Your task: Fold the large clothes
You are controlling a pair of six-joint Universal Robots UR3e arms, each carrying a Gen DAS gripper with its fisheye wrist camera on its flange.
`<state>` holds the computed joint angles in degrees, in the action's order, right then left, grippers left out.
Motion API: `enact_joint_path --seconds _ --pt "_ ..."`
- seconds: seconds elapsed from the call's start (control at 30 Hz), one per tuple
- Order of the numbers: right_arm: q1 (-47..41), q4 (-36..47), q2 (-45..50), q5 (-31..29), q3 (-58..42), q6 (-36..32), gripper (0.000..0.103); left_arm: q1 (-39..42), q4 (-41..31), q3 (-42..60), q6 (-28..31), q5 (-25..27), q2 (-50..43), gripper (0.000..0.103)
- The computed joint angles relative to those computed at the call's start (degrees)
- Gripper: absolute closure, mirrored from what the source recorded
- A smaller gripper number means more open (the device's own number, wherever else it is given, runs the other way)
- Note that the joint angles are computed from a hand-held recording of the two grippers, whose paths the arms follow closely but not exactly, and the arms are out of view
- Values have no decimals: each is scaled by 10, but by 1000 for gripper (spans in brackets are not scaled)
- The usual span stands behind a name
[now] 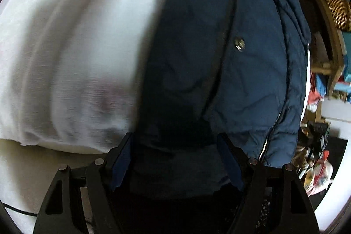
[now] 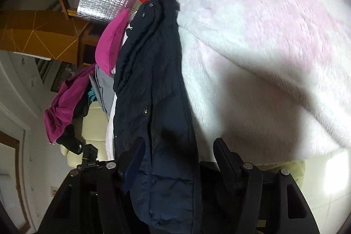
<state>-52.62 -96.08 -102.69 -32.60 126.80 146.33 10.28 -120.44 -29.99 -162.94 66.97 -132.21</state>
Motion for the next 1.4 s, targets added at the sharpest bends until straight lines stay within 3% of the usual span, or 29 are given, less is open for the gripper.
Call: enact_joint_path --seconds 0.13,0.4,0.5,0.57,0.63,0.77,0.87,1.1,1.17,1.3,1.37,1.4 --pt "28 -9 19 4 2 3 35 -14 9 -8 1 9 10 38" --pt "92 -104 59 -6 18 79 37 0 13 -63 8 9 34 38" --pt "107 -120 61 2 7 106 51 -2 0 -45 15 19 28 38" --pt "122 -164 49 -9 7 135 67 -17 0 -10 -9 16 1 39" --pt "126 -181 25 -4 9 137 75 -21 2 14 -30 7 -10 40" --pt "123 -192 27 9 0 147 75 1 48 -41 -44 14 31 40" --pt "128 -213 44 4 1 162 75 -1 38 -33 -42 24 26 40" --pt "116 -174 46 7 -13 136 75 -62 -38 106 -43 60 -72 41" --pt "118 -164 52 0 -22 133 75 -65 -79 161 -37 43 -99 42" --pt "128 -166 63 -9 -29 143 72 -76 -41 86 -26 21 -59 42" --pt "132 -167 70 -12 -34 148 72 -78 -12 46 -39 14 -44 48" --pt "135 -172 69 -15 -34 152 72 -77 -5 40 -48 4 -44 58"
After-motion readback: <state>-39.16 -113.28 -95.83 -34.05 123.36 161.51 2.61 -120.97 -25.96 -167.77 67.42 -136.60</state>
